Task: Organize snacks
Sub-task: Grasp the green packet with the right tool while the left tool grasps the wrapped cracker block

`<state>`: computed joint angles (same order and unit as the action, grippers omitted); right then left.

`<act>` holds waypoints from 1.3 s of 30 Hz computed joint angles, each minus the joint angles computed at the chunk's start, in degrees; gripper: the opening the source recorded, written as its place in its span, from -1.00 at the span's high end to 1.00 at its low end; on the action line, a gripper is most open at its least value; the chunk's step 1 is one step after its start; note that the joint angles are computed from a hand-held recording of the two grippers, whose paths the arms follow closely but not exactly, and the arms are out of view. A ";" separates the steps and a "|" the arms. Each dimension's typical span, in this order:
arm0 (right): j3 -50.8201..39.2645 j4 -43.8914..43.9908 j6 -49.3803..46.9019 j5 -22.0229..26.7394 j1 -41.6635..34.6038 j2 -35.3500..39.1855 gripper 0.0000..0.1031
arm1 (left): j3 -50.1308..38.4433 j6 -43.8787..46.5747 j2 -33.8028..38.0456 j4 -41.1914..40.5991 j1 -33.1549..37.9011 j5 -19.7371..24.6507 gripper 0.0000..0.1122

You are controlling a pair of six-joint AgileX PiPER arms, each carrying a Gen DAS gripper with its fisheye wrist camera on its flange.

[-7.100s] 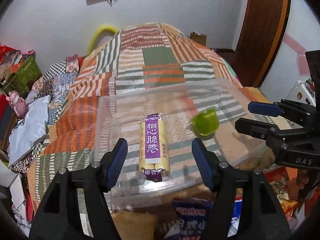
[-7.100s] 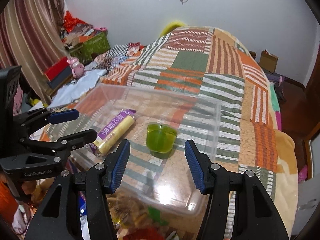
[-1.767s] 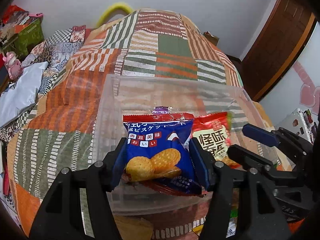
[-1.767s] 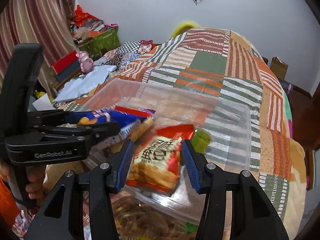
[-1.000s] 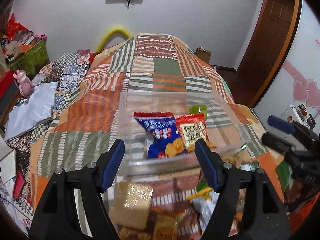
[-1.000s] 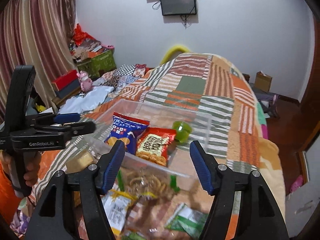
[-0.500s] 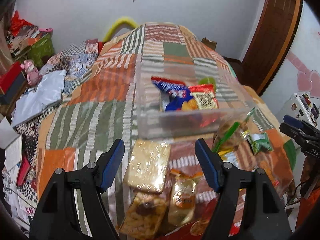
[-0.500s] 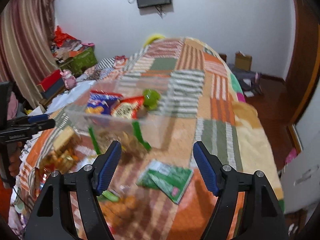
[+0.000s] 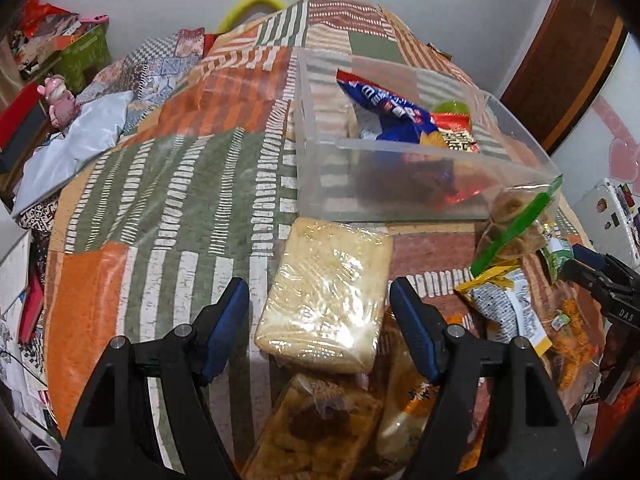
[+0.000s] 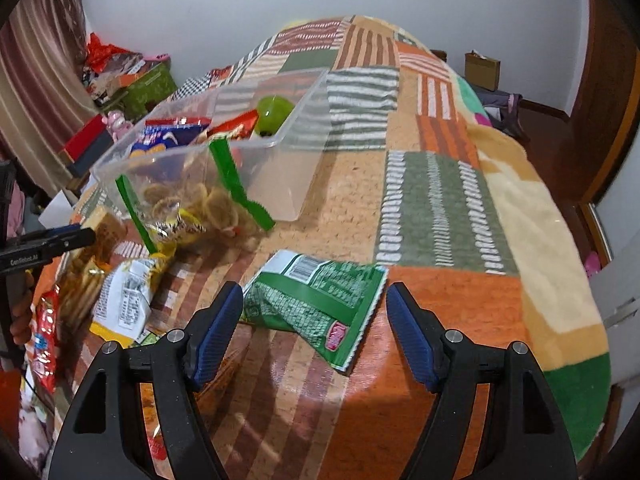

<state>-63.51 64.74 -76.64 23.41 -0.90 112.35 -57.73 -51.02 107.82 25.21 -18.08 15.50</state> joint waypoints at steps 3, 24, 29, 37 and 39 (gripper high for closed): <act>0.19 0.39 -0.34 -1.31 0.97 0.74 -0.38 | -0.83 1.49 1.30 -0.95 0.10 -0.04 -0.29; 1.19 9.51 -7.59 1.45 -0.32 -0.02 0.50 | 1.63 -8.84 0.14 8.16 -0.63 -1.88 0.01; 2.05 12.14 -10.24 1.76 -0.93 -1.42 0.53 | 4.25 -17.64 -3.14 16.37 -1.54 -1.72 0.02; 3.77 15.84 -13.60 3.40 -1.95 -4.90 0.57 | 6.32 -24.25 -9.12 22.32 -2.93 0.04 0.03; 3.80 16.52 -14.19 3.71 -1.96 -5.73 0.57 | 6.24 -24.75 -10.20 22.91 -3.14 0.50 0.03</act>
<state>-59.72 81.26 -90.84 27.13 -2.86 106.62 -51.49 -75.77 97.62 48.13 -21.22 16.00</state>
